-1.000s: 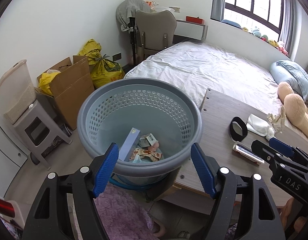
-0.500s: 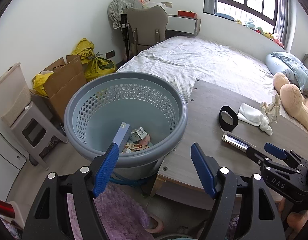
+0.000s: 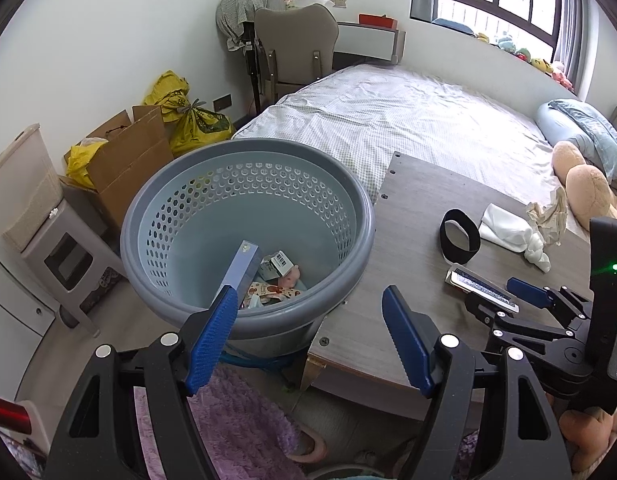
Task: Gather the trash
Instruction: 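Grasp the blue-backed playing card with the right gripper, then grasp the black elastic band with the left gripper while the right gripper holds the card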
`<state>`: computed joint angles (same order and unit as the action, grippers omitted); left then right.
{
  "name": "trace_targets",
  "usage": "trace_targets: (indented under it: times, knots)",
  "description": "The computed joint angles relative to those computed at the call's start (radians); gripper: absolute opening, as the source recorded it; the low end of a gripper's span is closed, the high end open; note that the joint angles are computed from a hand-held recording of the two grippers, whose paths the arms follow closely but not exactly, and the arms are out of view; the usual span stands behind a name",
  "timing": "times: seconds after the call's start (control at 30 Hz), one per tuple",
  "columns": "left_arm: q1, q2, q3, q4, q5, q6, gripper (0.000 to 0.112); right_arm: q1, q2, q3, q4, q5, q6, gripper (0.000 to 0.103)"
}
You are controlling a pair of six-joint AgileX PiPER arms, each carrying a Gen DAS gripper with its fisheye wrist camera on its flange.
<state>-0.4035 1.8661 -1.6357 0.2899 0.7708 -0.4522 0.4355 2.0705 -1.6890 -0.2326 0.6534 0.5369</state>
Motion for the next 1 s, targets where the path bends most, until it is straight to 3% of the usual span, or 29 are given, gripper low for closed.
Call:
trace_targets:
  times: [0.13,0.3,0.4,0.47,0.5,0.8,1.0]
  knots:
    - [-0.002,0.016,-0.023,-0.008,0.014,0.010,0.072,0.006,0.015,-0.024,-0.018,0.017,0.000,0.066]
    - [-0.005,0.025,-0.034,-0.009,0.020,0.011,0.072,0.014,0.017,-0.027,-0.045,0.020,0.001,0.055]
    - [-0.005,0.027,-0.036,-0.012,0.022,0.013,0.072,0.012,0.003,-0.001,-0.025,-0.011,-0.017,0.039]
    - [-0.005,0.031,-0.041,-0.015,0.023,0.014,0.072,0.010,-0.005,0.013,-0.014,-0.023,-0.018,0.023]
    - [-0.006,0.032,-0.042,-0.017,0.023,0.015,0.072,0.008,-0.011,0.022,-0.002,-0.029,-0.023,0.021]
    - [-0.031,0.077,-0.104,-0.035,0.040,0.039,0.072,-0.025,-0.143,0.207,0.069,-0.155,-0.001,0.020]
    - [-0.069,0.185,-0.272,-0.106,0.103,0.105,0.072,-0.069,-0.243,0.332,0.036,-0.208,0.074,0.020]
